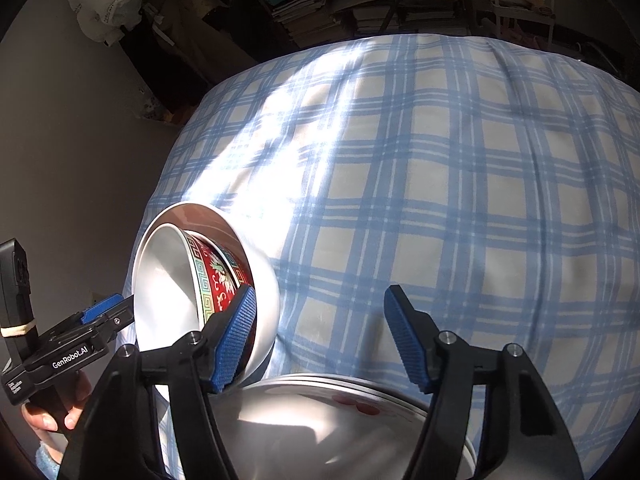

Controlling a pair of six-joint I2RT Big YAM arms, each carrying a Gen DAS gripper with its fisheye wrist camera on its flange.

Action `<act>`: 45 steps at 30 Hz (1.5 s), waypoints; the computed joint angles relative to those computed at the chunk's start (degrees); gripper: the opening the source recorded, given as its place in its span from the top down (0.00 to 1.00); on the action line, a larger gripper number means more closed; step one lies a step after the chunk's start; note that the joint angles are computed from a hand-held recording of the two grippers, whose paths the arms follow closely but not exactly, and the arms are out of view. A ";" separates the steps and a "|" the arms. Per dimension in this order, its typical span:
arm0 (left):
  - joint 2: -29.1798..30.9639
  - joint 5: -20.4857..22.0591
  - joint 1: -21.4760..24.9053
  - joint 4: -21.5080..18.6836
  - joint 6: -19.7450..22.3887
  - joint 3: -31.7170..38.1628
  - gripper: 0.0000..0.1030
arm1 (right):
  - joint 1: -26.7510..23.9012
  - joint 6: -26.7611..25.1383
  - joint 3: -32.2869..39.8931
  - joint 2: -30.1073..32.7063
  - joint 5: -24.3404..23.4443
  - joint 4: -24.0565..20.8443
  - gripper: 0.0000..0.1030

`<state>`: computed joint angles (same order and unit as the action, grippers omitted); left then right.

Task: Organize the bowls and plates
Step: 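Move both tools to the rim of the bowl stack and close them, then lift and carry the bowl stack over the cherry plate stack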

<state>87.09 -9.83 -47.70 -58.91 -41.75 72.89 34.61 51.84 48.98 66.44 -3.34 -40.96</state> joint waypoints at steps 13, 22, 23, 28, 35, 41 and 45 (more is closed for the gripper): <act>-0.18 4.39 -0.15 5.23 2.71 -1.18 0.78 | 2.24 -1.58 1.71 1.81 -0.86 1.81 0.85; -0.35 7.62 0.62 8.42 0.97 -2.64 0.92 | 3.13 -0.39 2.98 2.91 0.61 0.50 0.91; -0.37 8.03 0.81 8.71 0.77 -2.82 0.93 | 3.26 -0.26 3.18 3.02 0.83 0.26 0.91; -0.58 9.00 1.34 10.01 0.32 -3.65 0.93 | 3.39 0.09 4.28 3.83 1.08 -1.08 0.90; -1.05 8.95 1.41 10.85 -0.26 -4.42 0.93 | 3.63 0.88 4.38 3.90 1.68 -1.23 0.90; -1.23 8.59 1.37 10.70 -1.07 -4.48 0.93 | 3.67 1.44 4.37 3.75 1.92 -1.42 0.90; -1.10 8.26 1.29 10.26 -1.95 -4.16 0.94 | 3.79 1.31 4.57 3.83 2.12 -1.81 0.90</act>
<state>85.99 -1.57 -46.41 -48.65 -43.70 68.73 38.40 53.15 53.55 70.27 -1.22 -42.77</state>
